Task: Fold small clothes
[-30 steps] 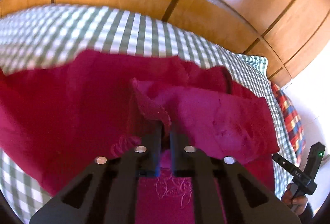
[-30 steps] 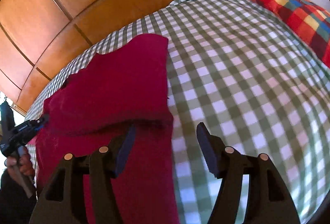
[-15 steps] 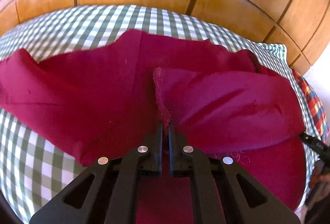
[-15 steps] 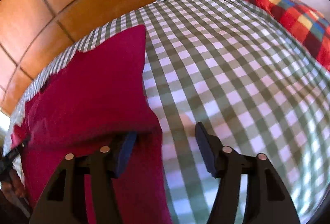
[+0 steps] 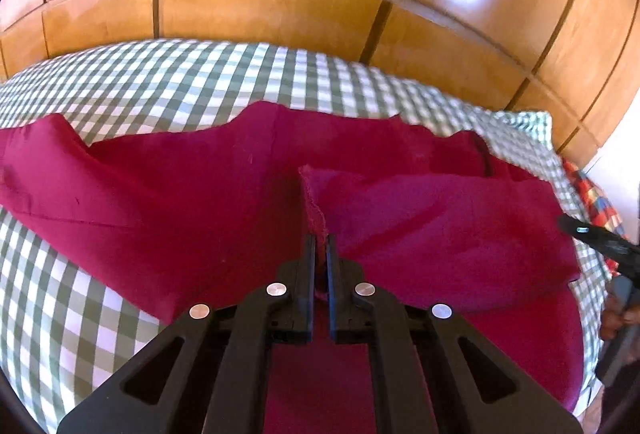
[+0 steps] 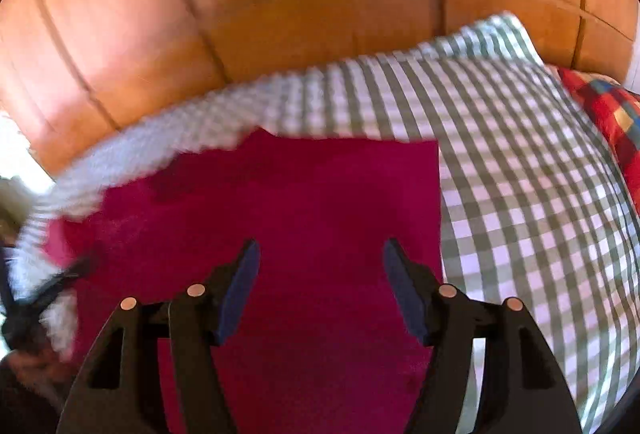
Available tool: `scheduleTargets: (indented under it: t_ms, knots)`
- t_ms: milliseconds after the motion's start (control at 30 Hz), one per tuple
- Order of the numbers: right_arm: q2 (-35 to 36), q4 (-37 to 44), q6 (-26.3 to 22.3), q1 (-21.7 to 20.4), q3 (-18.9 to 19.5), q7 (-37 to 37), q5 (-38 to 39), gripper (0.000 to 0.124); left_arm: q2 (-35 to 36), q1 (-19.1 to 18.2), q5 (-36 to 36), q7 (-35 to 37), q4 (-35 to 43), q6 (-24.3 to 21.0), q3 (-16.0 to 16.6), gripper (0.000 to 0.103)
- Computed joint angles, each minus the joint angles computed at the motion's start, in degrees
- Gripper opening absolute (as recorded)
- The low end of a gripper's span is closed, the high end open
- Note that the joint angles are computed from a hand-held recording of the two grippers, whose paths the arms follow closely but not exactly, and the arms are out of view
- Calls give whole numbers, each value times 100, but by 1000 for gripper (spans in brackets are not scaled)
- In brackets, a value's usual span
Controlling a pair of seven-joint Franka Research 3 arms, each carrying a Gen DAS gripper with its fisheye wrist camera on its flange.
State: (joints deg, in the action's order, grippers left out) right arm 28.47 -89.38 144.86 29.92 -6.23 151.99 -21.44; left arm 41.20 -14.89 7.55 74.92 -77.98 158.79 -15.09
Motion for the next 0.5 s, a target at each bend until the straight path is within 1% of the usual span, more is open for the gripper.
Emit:
scheduleTargets:
  t_ms: [33,67,100,167,200,267,300,333,400,467,500]
  knots:
    - [204,133,-84,6,-17,47,13,67,131,14,-44,33,201,-280,-34,3]
    - [241,81,32,209,-226,300,-334,69,205,40,-112,39,287,-425,-62,4]
    - [293,85,15,467,-446,552,-781,73,201,123,-219,87,215,-378,-144,6]
    - [349,105,-86,664,-583,849,-1238,73,88,319,-424,257,-29,-229,-335,7]
    - [327,67,-44,628,-544,913,-1283,74,24,431,-554,350,-157,-169,-445,7]
    - [281,-55,131,521,-474,998,-1314,74,-195,792,-939,614,-606,72,-777,7]
    - [266,-83,144,520,-469,1041,-1362,74,-280,850,-1042,628,-739,107,-796,7]
    - [282,-49,68,533,-460,1046,-1408,74,-442,970,-1207,611,-1003,215,-845,7]
    - [305,17,-84,536,-426,1030,-1463,75,-645,1284,-1579,709,-1356,346,-1058,7]
    - [332,79,-149,496,-388,1006,-1478,75,-877,1715,-2084,859,-1771,517,-1355,7]
    - [329,76,-155,487,-376,1015,-1492,75,-1024,1845,-2266,853,-1972,621,-1379,7]
